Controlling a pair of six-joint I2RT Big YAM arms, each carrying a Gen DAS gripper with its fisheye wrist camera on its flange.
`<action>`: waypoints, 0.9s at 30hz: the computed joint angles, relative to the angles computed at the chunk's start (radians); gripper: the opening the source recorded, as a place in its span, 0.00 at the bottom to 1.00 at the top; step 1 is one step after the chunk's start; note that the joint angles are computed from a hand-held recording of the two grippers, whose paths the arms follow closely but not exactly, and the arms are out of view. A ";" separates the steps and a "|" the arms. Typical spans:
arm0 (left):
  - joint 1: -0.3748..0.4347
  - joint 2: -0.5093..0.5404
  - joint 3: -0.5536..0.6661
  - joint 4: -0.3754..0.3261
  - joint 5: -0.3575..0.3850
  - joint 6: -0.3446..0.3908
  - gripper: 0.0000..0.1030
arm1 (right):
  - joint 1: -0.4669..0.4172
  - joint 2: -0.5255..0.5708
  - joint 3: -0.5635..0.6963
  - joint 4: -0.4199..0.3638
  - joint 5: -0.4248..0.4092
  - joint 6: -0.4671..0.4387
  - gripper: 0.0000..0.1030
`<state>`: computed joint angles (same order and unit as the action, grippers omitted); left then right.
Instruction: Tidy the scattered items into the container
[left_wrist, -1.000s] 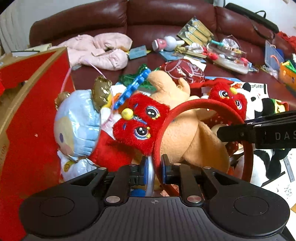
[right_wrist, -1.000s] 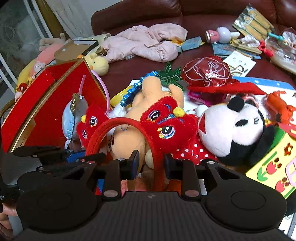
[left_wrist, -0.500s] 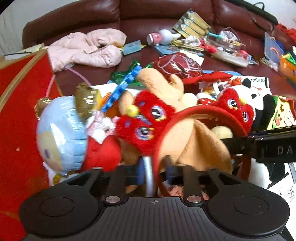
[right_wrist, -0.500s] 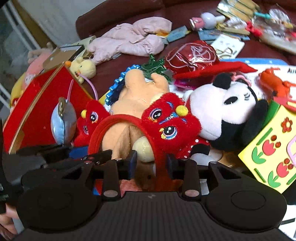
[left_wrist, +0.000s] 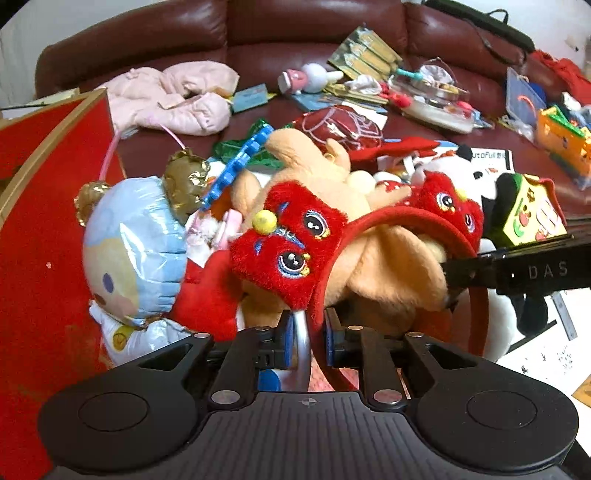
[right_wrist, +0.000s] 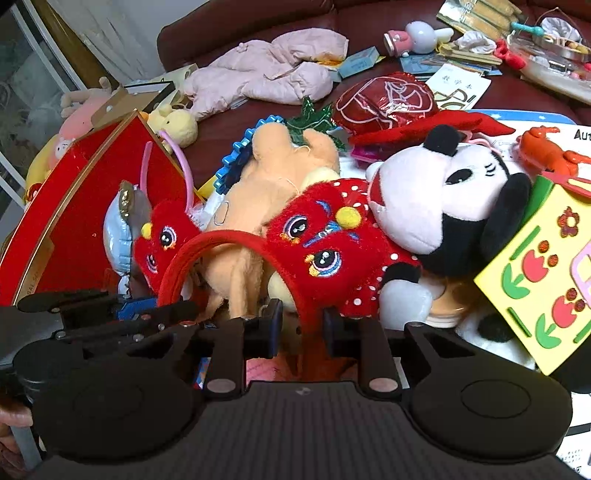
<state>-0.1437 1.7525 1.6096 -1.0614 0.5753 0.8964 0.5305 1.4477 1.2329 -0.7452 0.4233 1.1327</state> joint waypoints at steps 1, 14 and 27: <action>0.001 0.001 0.000 -0.004 0.002 0.003 0.26 | 0.000 -0.002 -0.003 -0.004 0.001 0.005 0.25; 0.021 -0.108 -0.116 0.126 -0.001 0.026 0.35 | -0.010 0.010 -0.009 -0.029 0.000 0.031 0.17; -0.058 -0.079 -0.115 0.151 -0.032 0.016 0.35 | -0.009 -0.008 -0.044 -0.040 -0.014 0.057 0.17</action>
